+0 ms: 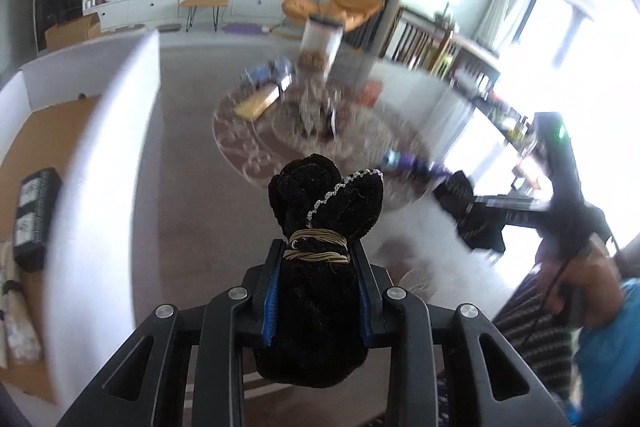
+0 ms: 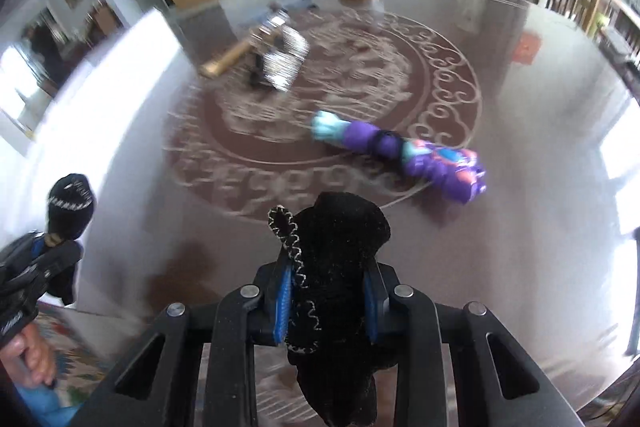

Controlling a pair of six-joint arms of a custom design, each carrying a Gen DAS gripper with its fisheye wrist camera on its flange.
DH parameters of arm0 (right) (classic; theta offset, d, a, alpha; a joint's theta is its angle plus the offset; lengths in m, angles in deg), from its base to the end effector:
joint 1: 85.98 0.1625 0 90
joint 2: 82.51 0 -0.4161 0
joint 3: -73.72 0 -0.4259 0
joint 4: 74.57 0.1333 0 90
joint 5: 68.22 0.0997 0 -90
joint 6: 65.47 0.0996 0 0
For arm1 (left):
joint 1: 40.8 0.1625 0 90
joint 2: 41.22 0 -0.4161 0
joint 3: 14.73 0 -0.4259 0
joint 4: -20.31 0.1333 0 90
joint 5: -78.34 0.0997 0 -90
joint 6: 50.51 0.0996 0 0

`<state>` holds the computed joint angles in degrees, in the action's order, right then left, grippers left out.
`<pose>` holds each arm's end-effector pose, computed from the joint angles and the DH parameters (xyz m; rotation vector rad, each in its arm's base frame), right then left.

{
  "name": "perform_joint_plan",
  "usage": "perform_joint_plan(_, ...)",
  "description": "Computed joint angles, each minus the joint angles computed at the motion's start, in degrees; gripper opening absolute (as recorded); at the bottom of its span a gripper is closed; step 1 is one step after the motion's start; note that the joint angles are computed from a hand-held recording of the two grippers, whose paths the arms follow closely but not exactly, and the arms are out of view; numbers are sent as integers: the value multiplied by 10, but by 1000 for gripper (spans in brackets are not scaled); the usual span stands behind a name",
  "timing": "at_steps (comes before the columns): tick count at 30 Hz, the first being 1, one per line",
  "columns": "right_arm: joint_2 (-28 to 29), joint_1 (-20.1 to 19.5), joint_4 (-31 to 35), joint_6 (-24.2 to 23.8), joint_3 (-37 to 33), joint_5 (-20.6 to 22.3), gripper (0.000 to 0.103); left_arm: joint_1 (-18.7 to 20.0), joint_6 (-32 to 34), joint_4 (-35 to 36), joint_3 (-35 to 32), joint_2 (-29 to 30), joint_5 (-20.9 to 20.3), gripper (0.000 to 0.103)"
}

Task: Organize objects
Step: 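Carry both gloves into the bin and open both tools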

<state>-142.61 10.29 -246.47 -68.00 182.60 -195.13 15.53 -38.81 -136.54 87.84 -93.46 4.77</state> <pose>0.1402 -0.6034 0.1906 -0.0538 -2.4315 0.7456 -0.2257 -0.6300 0.1004 1.0535 2.6766 -0.4889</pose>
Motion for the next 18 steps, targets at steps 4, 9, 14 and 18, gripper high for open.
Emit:
perform_joint_plan(4,13,38,0,-17,-25,31,29,5,6,-22,-1,-43,11,30)
perform_joint_plan(9,71,87,3,-28,-102,114,29,29,20,-44,-19,-83,99,30)
perform_joint_plan(14,177,131,77,-74,-242,217,29,76,0,-30,-52,-90,171,30)
perform_joint_plan(18,276,146,160,-97,-366,248,33,107,-47,10,-79,-75,213,35)
